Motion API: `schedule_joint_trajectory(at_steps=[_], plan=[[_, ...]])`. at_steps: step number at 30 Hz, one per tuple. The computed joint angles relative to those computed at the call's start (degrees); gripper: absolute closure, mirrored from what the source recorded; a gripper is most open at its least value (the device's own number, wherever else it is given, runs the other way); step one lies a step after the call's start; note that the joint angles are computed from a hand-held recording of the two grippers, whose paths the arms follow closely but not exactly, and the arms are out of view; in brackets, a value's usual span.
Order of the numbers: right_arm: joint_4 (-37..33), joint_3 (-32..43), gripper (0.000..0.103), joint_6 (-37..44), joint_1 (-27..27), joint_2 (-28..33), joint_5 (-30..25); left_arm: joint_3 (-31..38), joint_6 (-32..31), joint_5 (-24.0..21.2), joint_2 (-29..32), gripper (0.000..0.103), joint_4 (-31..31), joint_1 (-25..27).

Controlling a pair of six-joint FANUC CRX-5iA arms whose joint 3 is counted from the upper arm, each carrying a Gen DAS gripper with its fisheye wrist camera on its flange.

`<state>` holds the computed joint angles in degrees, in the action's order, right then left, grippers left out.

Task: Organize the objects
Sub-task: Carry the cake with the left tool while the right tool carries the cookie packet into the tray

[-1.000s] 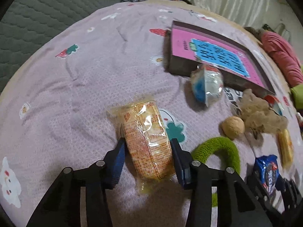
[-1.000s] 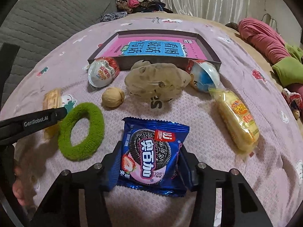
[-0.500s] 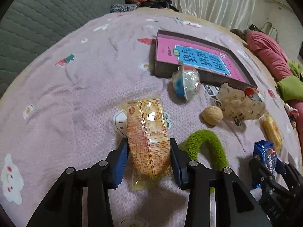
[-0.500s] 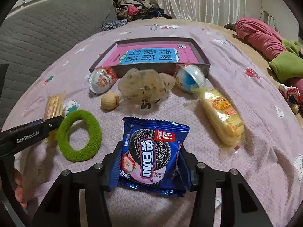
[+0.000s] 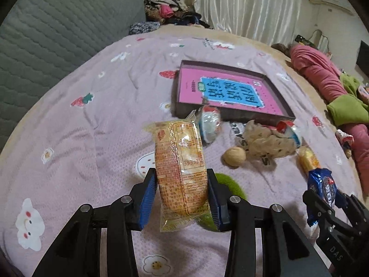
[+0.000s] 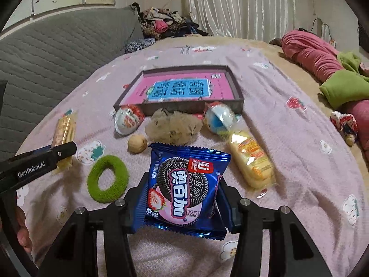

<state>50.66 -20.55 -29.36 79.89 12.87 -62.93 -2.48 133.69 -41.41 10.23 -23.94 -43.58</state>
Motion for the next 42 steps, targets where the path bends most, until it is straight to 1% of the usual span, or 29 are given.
schedule_joint_trajectory(at_steps=[6,15,17,21,25,27,29,31,35,42], plan=[[1.1,0.0,0.051,0.5,0.7,-1.5,-2.6,1.9,0.3,-0.8,-0.4,0.06,-1.9,-2.2],[2.9,-0.1,0.051,2.9,0.3,-3.3,-4.6,6.8,-1.9,-1.7,1.1,0.06,-2.2,-3.6],[3.3,-0.2,0.051,3.7,-0.2,-3.7,-4.5,8.6,-2.6,-2.5,1.9,0.06,-2.7,-4.0],[4.1,-0.6,0.051,4.7,-1.1,-4.6,-4.7,11.0,-4.5,-2.8,3.2,0.06,-1.9,-4.0],[4.8,-0.6,0.051,7.5,-2.9,-5.8,-4.2,13.9,-6.4,-3.4,5.0,0.06,-1.4,-3.3],[5.2,-0.1,0.051,9.3,-3.8,-5.9,-4.8,15.5,-7.6,-3.7,5.9,0.06,-1.0,-2.9],[5.9,0.0,0.051,10.7,-5.0,-6.6,-4.1,17.4,-8.3,-4.4,7.0,0.06,-1.1,-2.5],[6.7,-0.5,0.051,11.2,-6.7,-7.7,-1.8,19.5,-8.9,-5.1,8.2,0.06,-1.1,-2.0],[7.8,0.5,0.051,13.6,-10.1,-8.0,-0.1,23.1,-12.1,-5.2,10.4,0.06,1.7,0.0],[8.4,2.4,0.051,18.2,-16.7,-7.6,4.9,31.7,-16.3,-6.8,16.2,0.06,4.2,2.3]])
